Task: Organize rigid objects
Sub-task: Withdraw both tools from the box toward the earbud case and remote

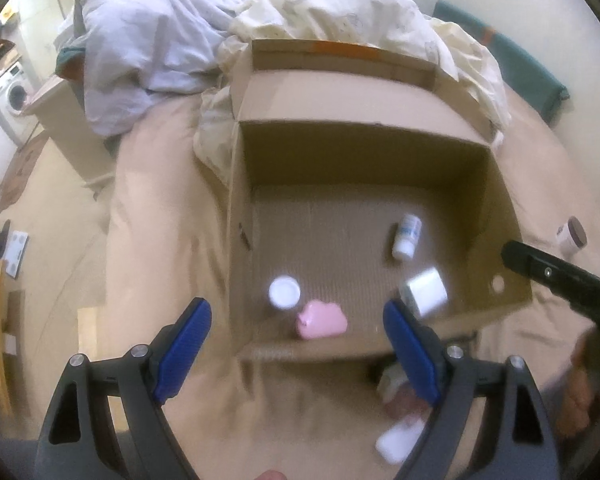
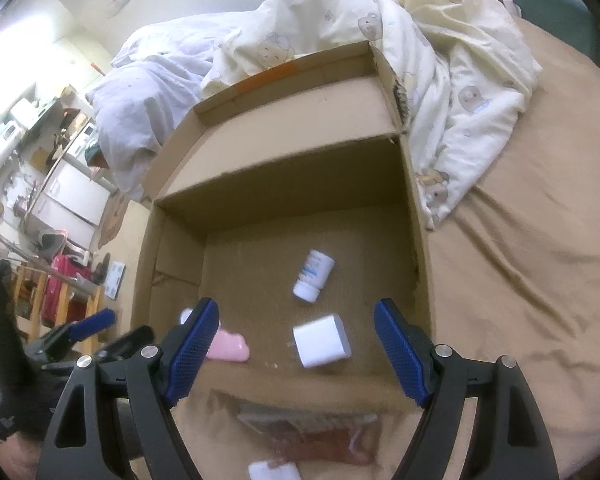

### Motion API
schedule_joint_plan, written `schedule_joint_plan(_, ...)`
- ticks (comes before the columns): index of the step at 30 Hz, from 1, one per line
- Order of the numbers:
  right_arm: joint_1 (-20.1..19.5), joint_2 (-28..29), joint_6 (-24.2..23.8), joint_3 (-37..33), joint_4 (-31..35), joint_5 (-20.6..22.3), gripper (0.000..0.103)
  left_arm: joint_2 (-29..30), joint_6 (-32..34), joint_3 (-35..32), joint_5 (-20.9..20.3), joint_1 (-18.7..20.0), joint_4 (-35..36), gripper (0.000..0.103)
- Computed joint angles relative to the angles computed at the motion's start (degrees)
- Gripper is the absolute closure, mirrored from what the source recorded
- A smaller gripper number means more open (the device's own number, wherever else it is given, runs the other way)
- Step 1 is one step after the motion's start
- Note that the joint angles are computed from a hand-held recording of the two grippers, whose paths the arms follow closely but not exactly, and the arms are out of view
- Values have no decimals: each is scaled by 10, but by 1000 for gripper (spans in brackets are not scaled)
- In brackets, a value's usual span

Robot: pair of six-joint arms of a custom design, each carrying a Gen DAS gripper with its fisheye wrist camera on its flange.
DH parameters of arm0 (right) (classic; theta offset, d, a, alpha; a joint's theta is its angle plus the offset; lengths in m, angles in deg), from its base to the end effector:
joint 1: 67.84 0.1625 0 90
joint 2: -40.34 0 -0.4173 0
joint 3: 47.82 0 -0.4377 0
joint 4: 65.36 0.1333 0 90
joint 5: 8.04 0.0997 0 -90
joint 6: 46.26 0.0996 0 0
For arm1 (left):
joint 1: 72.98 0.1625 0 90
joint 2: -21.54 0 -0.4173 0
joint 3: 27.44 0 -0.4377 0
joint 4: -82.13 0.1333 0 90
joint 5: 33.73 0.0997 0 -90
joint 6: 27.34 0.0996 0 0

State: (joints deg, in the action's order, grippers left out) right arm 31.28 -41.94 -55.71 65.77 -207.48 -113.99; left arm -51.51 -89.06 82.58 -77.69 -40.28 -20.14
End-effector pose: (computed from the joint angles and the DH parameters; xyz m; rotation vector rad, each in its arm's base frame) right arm 0.1929 -0.5334 0.2945 0.3833 -2.7937 0.5165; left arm -0.3378 -0.4605 0.1940 0.1259 2.3205 -0.5901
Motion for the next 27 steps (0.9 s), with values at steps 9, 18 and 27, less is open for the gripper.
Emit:
schedule_joint_plan(9, -8, -59, 9, 45, 21, -1, 18, -31, -62, 48, -52, -15, 17, 17)
schedule_joint_plan(18, -24, -93, 61, 78, 52, -6, 18, 6, -9, 72, -131, -5, -27, 17)
schedule_joint_plan(27, -23, -73, 71, 73, 57, -34, 18, 68, 9, 67, -224, -9, -81, 17)
